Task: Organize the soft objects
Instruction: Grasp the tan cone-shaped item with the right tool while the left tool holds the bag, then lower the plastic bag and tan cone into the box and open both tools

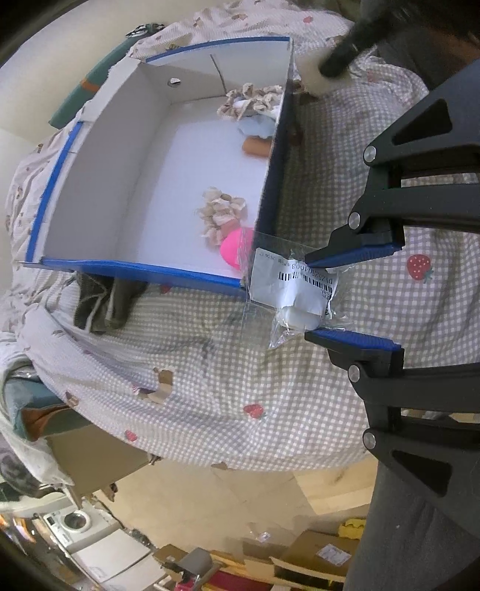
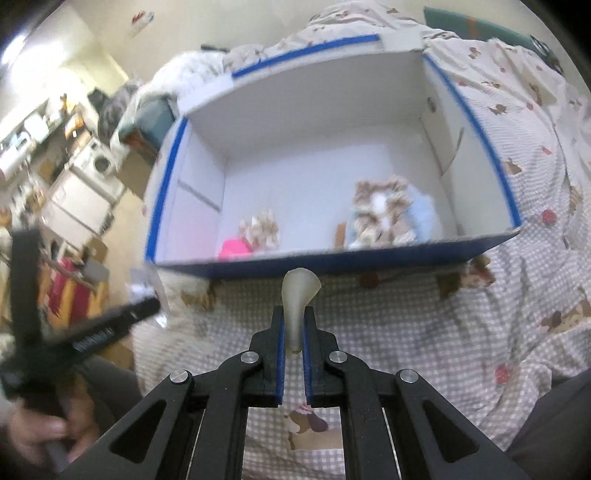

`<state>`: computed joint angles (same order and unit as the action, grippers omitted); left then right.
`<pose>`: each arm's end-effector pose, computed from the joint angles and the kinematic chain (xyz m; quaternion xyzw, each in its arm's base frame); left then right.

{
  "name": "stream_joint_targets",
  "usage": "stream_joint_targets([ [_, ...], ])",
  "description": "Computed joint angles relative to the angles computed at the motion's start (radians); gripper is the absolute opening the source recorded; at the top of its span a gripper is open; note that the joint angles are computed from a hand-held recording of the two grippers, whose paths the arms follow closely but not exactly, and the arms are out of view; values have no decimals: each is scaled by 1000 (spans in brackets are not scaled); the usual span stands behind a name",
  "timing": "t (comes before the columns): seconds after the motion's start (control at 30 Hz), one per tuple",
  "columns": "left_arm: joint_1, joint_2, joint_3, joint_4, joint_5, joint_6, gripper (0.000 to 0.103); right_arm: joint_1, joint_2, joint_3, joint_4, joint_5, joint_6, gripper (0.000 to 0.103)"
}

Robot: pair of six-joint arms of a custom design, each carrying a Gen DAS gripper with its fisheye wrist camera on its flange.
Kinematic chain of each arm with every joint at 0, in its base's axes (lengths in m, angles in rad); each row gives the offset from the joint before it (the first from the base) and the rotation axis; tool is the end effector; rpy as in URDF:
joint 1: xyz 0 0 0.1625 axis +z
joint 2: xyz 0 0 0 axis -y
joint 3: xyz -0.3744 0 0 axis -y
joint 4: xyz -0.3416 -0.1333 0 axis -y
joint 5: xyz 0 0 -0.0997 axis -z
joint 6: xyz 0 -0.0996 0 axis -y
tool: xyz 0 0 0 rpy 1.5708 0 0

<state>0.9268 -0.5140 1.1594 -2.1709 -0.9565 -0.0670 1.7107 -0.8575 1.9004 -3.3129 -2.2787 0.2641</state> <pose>-0.2647 -0.6702 0.0553 0.2777 0.9116 -0.0850 0.2909 0.1435 -0.5272 0.1568 -0.1732 -0.8722 0.3801 0.2546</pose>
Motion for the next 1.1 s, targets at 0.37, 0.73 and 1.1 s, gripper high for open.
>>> stream_joint_targets([
  [0.37, -42, 90, -182, -37, -34, 159, 30, -29, -118, -12, -96, 52, -167, 9],
  [0.73, -39, 309, -465, 26, -106, 222, 30, -124, -92, -88, -32, 131, -240, 9],
  [1.1, -31, 329, -409, 14, -103, 247, 30, -149, -47, -120, 73, 156, -243, 10],
])
